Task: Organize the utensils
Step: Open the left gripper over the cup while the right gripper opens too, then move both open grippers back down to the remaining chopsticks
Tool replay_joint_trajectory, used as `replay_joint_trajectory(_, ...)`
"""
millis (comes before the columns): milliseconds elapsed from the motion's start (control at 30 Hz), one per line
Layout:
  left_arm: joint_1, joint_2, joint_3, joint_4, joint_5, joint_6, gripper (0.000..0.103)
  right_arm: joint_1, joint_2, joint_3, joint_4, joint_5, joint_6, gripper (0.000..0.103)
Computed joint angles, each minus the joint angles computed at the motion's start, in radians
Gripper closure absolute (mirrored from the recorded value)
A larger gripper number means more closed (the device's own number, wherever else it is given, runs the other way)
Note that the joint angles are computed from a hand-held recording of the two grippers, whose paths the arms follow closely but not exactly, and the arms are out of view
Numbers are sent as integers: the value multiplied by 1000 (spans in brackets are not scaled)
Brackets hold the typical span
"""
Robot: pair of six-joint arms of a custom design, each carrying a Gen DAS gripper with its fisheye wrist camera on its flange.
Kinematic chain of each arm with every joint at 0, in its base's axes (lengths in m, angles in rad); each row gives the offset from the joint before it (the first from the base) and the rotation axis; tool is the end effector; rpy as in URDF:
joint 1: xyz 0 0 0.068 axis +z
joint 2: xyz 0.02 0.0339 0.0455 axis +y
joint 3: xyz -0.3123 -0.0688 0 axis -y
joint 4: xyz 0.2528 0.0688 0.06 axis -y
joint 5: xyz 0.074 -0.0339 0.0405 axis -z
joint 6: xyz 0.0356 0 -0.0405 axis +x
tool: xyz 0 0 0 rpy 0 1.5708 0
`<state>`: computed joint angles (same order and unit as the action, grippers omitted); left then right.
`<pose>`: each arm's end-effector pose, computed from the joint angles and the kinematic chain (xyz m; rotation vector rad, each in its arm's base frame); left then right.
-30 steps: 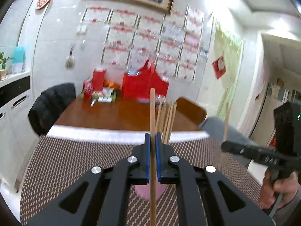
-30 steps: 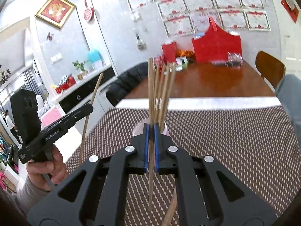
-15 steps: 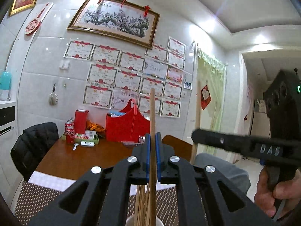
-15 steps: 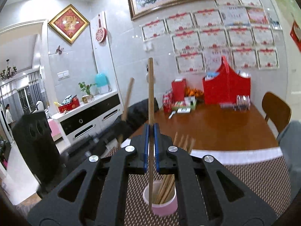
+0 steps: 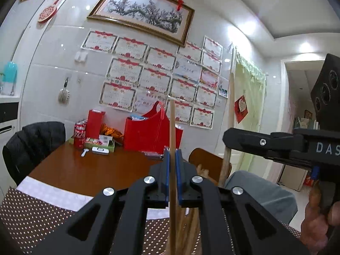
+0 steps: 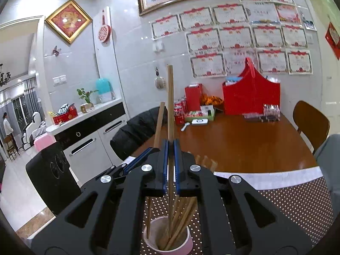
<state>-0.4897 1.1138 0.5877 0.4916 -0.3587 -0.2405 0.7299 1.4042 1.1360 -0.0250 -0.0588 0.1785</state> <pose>0.2161 -0.1010 0.3150 -0.0785 1.6082 -0.2785 0.2466 0.2234 0.3807 -0.5629 1.8357 0.6762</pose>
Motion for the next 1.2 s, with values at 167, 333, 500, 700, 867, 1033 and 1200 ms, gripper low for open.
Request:
replay_joint_trajectory(167,-5,3,-37,-5,-19,12,54,-12,30,-19,-25,-44,12,96)
replay_joint_trajectory(333,-60,-67,-65,-76,-171,6,18,-11,-19,-106,32,17,54,8)
replay_joint_trajectory(500,-130,-204,-53,-280,-305,-30,18,-43,-70,-122,-17,-19,98,6)
replay_joint_trajectory(700,-329,-286,69,-671,-516,-164,13,-71,-168,-170,-63,-42,132,6)
replay_joint_trajectory(867,-558,-232,224,-1096,-704,-450,13,-83,-244,-193,-132,-43,127,6)
replay_joint_trajectory(1033,-726,-98,372,-1526,-757,-838,13,-90,-329,-237,-209,-32,108,6)
replay_joint_trajectory(1200,-831,2,433,-1729,-746,-1071,13,-113,-411,-296,-294,-34,93,6)
